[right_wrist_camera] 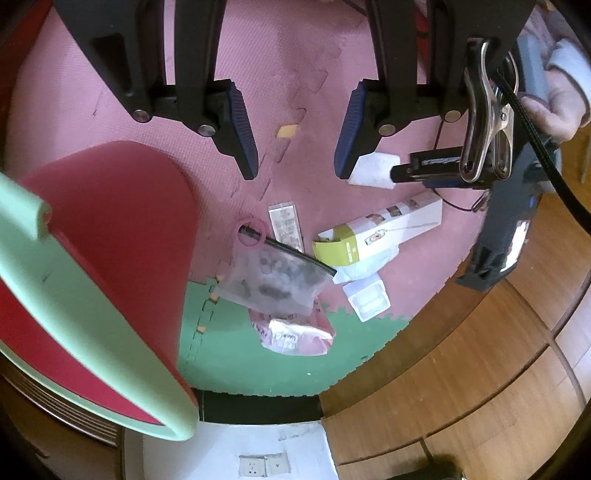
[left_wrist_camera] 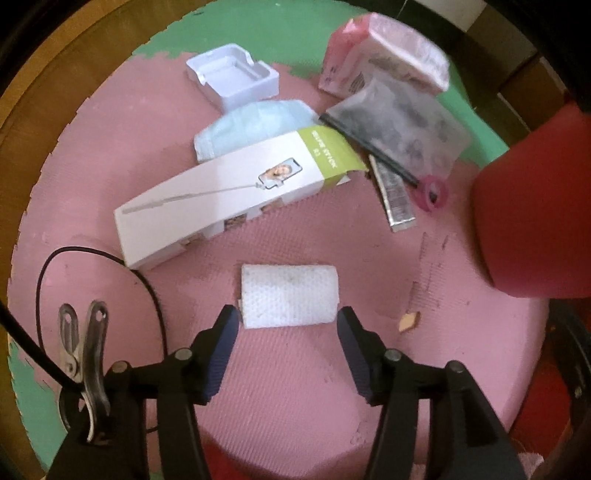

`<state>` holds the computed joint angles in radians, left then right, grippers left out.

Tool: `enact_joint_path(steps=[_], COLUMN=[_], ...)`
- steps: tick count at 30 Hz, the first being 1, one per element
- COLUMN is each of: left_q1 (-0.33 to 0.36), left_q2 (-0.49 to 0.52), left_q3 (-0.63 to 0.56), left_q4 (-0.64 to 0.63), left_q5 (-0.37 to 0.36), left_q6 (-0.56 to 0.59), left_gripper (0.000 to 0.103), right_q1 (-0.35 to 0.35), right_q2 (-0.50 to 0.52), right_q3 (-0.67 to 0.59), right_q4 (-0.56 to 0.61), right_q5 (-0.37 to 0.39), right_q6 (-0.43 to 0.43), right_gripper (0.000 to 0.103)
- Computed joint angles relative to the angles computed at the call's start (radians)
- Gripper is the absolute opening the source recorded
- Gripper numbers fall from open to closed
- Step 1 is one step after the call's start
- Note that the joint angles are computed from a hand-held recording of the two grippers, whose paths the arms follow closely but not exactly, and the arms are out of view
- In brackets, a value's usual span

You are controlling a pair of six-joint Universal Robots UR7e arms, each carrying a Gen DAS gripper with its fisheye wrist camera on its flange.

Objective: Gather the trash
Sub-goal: 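Lower the left tool onto the white foam pad and close on it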

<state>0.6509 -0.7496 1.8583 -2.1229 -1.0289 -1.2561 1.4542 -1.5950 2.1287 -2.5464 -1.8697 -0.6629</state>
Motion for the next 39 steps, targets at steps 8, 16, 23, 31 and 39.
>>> enact_joint_path(steps=[8,16,23,31,39], left_q1=[0.065,0.099,0.103,0.094,0.102], left_q2=[0.07,0.089,0.107,0.129,0.102], left_q3=[-0.034,-0.028,-0.045,-0.079,-0.054], left_q4=[-0.056,-0.09,-0.048,0.034,-0.011], left_q5=[-0.054,-0.032,-0.005,0.005,-0.026], left_q6=[0.071,0.083,0.098,0.052,0.025], left_gripper=[0.075,0.084,0.084,0.076,0.069], right_q1=[-0.017,0.001,0.022,0.007,-0.005], right_q2=[0.031,0.144,0.269,0.404,0.458], right_q3=[-0.003,-0.035,-0.077,-0.157,-0.19], right_q4=[-0.01,-0.079,-0.191,-0.271,-0.316], right_q5=[-0.026,-0.112,-0.172,-0.233,-0.229], right_q6=[-0.003,-0.056,-0.117,-0.085,-0.094], right_gripper=[0.044,0.044,0.044,0.044,0.051])
